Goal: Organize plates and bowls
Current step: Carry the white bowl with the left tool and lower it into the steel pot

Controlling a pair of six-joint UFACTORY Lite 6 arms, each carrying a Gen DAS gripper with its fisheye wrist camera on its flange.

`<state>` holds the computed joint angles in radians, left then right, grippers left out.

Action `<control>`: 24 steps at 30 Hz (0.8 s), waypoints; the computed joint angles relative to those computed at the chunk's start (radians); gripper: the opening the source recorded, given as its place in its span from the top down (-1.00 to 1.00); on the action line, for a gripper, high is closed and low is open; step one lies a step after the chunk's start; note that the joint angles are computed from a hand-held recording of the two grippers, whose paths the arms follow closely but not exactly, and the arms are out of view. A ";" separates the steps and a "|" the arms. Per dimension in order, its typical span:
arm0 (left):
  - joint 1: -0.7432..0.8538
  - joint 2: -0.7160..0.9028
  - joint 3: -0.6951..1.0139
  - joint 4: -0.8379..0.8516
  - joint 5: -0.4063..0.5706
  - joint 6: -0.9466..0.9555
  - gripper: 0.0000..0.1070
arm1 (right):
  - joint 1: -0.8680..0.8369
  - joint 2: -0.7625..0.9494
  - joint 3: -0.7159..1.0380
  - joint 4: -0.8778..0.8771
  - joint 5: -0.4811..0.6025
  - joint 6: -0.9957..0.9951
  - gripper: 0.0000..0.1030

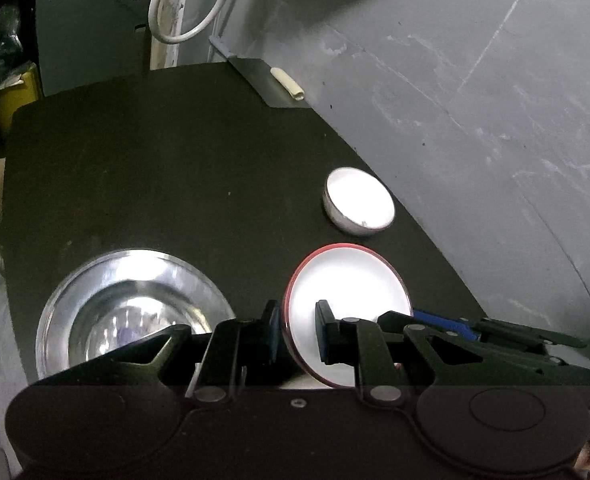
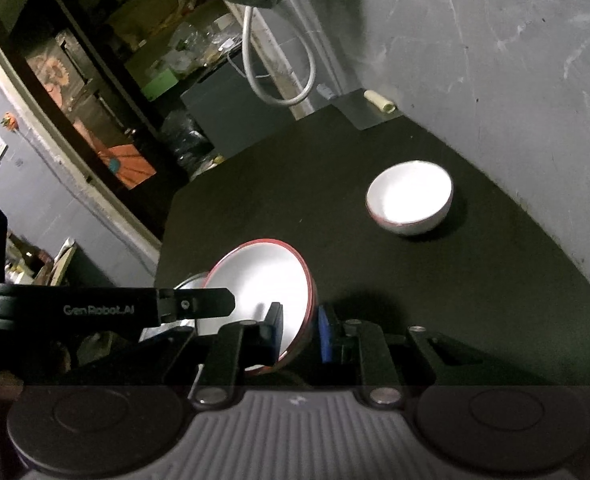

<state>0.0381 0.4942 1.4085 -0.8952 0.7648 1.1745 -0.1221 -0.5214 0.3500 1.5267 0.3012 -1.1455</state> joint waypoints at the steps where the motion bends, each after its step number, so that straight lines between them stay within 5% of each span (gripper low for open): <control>1: 0.007 -0.013 -0.017 0.003 0.005 0.005 0.63 | -0.001 -0.033 -0.014 -0.075 0.013 0.076 0.59; 11: 0.089 -0.117 -0.173 0.098 0.079 0.024 0.63 | -0.031 -0.244 -0.100 -0.519 0.192 0.470 0.59; 24: 0.085 -0.157 -0.256 0.201 0.061 -0.017 0.63 | -0.003 -0.280 -0.126 -0.614 0.234 0.557 0.59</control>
